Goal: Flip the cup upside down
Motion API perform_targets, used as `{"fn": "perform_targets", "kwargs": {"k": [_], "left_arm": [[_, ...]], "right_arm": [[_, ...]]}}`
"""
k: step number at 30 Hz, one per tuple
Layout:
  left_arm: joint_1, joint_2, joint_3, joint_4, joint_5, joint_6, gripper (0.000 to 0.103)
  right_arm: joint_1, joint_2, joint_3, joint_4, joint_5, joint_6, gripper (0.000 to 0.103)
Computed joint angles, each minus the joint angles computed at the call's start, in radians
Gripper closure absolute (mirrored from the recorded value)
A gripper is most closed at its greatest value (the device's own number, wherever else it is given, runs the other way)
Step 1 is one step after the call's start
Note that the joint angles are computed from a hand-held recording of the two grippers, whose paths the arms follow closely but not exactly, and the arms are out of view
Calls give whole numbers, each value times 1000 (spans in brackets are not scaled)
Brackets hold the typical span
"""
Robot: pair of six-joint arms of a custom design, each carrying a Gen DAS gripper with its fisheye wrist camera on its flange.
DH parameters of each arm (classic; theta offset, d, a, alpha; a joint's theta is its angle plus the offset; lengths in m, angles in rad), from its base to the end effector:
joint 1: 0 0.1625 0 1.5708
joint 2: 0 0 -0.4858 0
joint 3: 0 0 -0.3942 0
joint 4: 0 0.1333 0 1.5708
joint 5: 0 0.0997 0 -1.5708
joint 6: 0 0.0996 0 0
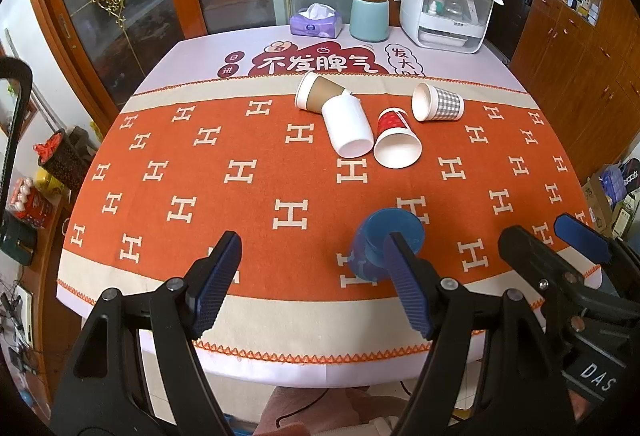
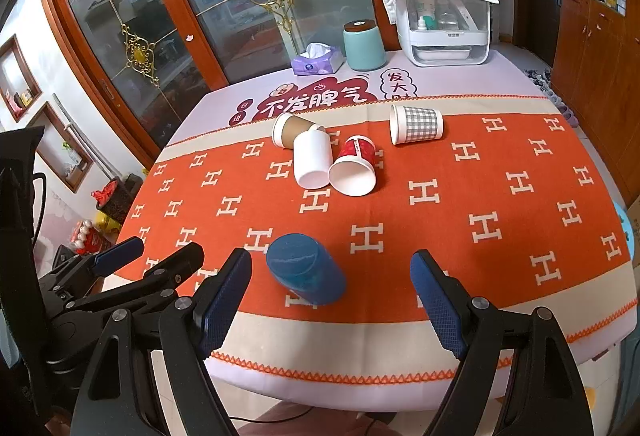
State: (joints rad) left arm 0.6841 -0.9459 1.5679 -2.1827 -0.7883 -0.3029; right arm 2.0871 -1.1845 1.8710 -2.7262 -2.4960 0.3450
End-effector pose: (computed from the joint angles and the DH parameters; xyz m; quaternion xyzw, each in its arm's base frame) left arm -0.4166 -0.6024 0.2552 0.2679 0.8848 -0.2098 0.3185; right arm 0.3449 -0.4987 0.3542 -0.0288 -0.8761 0.3701 0.3076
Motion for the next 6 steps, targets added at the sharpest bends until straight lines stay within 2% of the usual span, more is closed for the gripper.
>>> {"fn": "perform_targets", "kwargs": {"k": [6], "left_arm": [[11,5,-3,3,-5,2,32]], "right_arm": [[-4,5,0,6,5,6,20]]}}
